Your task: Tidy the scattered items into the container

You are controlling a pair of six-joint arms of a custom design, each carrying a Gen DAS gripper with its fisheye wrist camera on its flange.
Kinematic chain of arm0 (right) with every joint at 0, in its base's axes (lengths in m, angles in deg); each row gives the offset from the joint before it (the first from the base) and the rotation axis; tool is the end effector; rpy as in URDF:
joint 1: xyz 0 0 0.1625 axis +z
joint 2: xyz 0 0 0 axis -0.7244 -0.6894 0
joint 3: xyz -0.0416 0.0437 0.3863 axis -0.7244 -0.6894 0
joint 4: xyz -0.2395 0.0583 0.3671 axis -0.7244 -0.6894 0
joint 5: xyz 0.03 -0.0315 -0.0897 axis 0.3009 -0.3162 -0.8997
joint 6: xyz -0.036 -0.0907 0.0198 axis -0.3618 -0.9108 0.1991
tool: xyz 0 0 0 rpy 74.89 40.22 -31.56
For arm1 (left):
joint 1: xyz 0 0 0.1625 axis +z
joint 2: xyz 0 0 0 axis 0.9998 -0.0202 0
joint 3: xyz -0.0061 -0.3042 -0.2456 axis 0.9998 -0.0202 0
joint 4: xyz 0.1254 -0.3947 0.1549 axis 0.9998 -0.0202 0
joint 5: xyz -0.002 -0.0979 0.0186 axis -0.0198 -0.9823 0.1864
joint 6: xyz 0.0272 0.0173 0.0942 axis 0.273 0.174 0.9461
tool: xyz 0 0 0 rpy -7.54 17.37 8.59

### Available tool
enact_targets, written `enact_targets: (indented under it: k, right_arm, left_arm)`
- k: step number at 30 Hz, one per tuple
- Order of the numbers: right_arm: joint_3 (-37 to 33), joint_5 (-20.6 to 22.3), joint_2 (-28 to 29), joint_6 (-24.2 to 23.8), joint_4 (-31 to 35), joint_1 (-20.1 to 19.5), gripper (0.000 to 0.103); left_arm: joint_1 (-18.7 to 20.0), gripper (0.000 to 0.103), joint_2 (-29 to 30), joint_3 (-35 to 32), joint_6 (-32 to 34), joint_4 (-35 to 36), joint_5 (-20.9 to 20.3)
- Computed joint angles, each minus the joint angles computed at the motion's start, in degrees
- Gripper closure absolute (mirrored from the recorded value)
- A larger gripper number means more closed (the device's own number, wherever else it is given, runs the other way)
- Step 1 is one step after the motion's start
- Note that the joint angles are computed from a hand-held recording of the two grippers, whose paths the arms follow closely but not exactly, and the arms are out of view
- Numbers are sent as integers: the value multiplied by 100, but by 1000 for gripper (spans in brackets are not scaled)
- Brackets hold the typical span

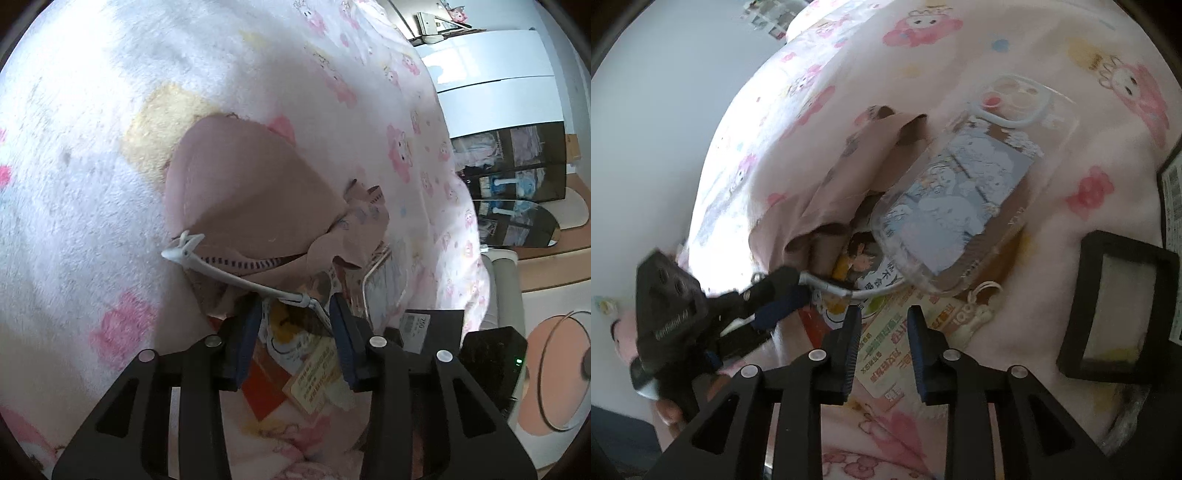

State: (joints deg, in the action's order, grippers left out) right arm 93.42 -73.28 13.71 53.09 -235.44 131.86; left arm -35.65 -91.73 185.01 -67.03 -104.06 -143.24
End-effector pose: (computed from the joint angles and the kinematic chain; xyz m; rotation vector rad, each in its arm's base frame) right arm 0.0705 -0.5658 0.1431 0.1473 -2.9156 0.2778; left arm -0.1613 -0.4980 0.0239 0.5748 -2.9698 0.8049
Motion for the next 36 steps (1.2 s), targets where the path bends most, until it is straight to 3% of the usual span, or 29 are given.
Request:
enact_targets:
  k: [6,7,10,12,15,18,19,22,23,25,28,31,36]
  right_arm:
    - [-97,-231,103,-85,-292,231,81]
    - [-84,-192,88,-69,-274,233,81]
    - [29,-194,-11,11,-158,216,81]
    - [120,-213,-92,-6,-138,219,81]
    - [86,-245,-32,-69,-147,260,81]
    - [-90,-570,147,-134,-42,373,81]
    - [-162,-668,291,-143,-105,439,81]
    - [-38,-979,301,-348,-557,603,79]
    - [0,-1262,362,-474,-841,695,71]
    - [6,-1561,438,-738,-1112,779,64]
    - [-60,-1368,437,-829,-921,698,64]
    - [-84,-1130,217,-869,-618,592,64]
    - [-210,-1133,323,-734,-422,595,64]
  left_arm:
    - [37,91,55,-27,-523,-106,147]
    - [-4,103,17,-27,-574,-16,258]
    - [-299,103,-214,45,-859,518,751]
    - [-368,103,-421,208,-978,533,660]
    - [-480,103,-674,323,-867,845,891]
    - [-411,102,-831,406,-722,886,835]
    - [-421,95,-890,445,-675,953,890]
    - [-457,57,-967,542,-440,1028,1235]
    - [-447,53,-953,551,-420,1063,1380]
    - [-361,53,-896,488,-421,1226,1510]
    - [-193,54,-686,437,-176,808,1415]
    - [-87,73,-580,448,132,272,1118]
    - [-162,81,-664,485,263,277,1118]
